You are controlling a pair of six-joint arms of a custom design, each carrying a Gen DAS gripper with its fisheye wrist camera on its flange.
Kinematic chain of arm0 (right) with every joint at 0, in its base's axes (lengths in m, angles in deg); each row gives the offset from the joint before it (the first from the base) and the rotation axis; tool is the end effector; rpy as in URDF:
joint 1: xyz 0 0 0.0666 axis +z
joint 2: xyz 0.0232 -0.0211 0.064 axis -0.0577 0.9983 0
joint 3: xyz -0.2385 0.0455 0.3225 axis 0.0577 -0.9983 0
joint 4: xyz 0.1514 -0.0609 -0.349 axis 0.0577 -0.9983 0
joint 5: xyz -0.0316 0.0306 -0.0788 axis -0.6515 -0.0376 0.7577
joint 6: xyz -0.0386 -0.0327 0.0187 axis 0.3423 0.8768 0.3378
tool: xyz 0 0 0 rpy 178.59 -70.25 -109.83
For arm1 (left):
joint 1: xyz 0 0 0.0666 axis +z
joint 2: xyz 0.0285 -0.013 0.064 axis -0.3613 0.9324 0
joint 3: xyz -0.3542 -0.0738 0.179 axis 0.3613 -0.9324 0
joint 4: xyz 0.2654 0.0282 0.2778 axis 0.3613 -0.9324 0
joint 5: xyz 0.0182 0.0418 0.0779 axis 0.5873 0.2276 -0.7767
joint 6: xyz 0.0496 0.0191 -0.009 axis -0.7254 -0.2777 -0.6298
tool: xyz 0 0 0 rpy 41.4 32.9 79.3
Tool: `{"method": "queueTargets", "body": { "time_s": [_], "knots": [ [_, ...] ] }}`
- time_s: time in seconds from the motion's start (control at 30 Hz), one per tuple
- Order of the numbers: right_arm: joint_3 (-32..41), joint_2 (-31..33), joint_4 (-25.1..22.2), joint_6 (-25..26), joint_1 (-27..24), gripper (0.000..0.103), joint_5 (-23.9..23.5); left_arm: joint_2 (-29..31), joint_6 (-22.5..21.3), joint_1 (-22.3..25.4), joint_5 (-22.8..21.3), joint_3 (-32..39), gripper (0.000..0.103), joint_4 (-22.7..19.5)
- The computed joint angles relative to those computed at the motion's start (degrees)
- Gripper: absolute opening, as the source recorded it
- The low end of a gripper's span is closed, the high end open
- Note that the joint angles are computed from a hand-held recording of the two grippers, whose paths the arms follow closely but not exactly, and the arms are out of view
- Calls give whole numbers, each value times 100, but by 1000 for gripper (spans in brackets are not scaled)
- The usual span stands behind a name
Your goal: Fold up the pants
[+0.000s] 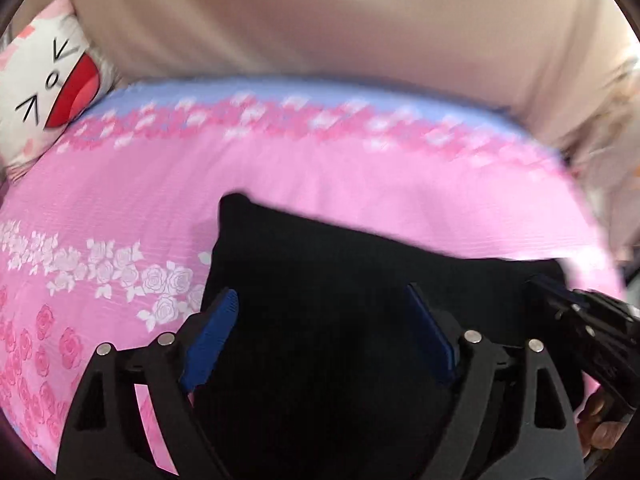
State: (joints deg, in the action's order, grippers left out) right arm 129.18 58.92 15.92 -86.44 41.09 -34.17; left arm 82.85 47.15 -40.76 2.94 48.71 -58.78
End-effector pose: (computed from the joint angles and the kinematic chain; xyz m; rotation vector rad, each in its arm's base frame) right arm 0.4526 0.4219 0.4347 0.2816 2.3797 0.2269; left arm 0.5538 -0.1995 0.5038 0.4148 2.4887 -0.2194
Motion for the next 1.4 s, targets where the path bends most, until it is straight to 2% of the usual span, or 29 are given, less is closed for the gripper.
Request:
{"method": "queueTargets", "body": {
  "time_s": [0.03,0.07,0.1,0.13,0.17,0.2,0.23,0.3,0.33,0.37,0.4,0.43,0.5,0.57,0.67,0.73,0.83,0.87,0.9,0.93,1.0,1.03,1.07,1.1,1.13,1.2,1.27,1.33,1.4],
  "knots": [
    [-561,-186,720,32,-165,0,-297,143,45,16,-80,63,85,-49],
    [-940,-418,1187,-240,-289,0,-668,178,112,49,-50,24,89,36],
    [-1127,-579,1367,-560,-378,0,-1010,115,83,69,-55,-65,90,116],
    [-1086,-630,1259,-621,-340,0,-887,60,-1,33,-171,-110,90,194],
    [-817,-594,867,-544,-202,0,-448,21,-41,4,-279,-171,92,262],
    [-678,-578,763,-431,-95,5,-204,14,-57,-23,-356,-201,93,286],
    [-700,-608,855,-315,-20,5,-64,7,-55,-26,-377,-237,93,306],
    [-627,-442,452,-258,-11,0,135,9,20,5,-309,-236,94,301],
    [-789,-384,466,-225,-94,0,149,33,40,26,-229,-190,94,256],
    [-1077,-583,768,-447,-135,0,-18,44,61,33,-206,-142,94,186],
    [-1175,-726,838,-658,-161,1,-207,10,45,44,-192,-143,94,162],
    [-1145,-793,778,-798,-124,1,-184,-50,24,59,-154,-182,94,166],
    [-1100,-1007,566,-717,129,7,323,-281,-36,141,-17,-345,94,193],
    [-989,-1087,247,-636,406,8,702,-629,-175,254,146,-625,94,306],
    [-1062,-1115,-6,-731,695,8,746,-1083,-402,398,242,-1044,94,338],
    [-1221,-1136,55,-898,824,8,629,-1351,-582,484,314,-1369,94,281],
    [-1636,-1178,52,-1143,950,5,551,-1490,-773,511,155,-1749,94,205],
    [-1791,-1247,219,-1162,960,5,609,-1444,-751,533,96,-1851,96,149],
    [-1899,-1340,360,-1284,944,5,532,-1421,-633,606,304,-1899,96,139],
    [-1819,-1354,213,-1453,956,6,535,-1403,-463,692,530,-1882,96,82],
    [-1544,-1298,-189,-1512,1081,19,872,-1337,-306,810,805,-1671,95,-217],
    [-1423,-1247,-359,-1449,1136,24,1007,-1423,-306,809,702,-1705,94,-113],
    [-1382,-1189,-465,-1408,1149,32,1032,-1497,-346,766,497,-1766,94,7],
    [-1403,-1143,-567,-1439,1120,34,985,-1558,-408,712,271,-1818,94,107],
    [-1489,-1094,-578,-1497,1076,34,871,-1608,-470,667,110,-1865,94,178],
    [-1715,-1235,-284,-1639,1105,34,907,-1699,-489,604,-109,-1905,94,207],
    [-1519,-1223,-485,-1742,1166,33,1049,-1811,-537,606,-117,-1952,94,300],
    [-1202,-1125,-624,-1454,1239,30,1277,-1898,-604,576,-178,-1990,94,447],
    [-969,-1042,-485,-1005,1194,29,1304,-1838,-604,511,-347,-1898,94,526]
  ]
}}
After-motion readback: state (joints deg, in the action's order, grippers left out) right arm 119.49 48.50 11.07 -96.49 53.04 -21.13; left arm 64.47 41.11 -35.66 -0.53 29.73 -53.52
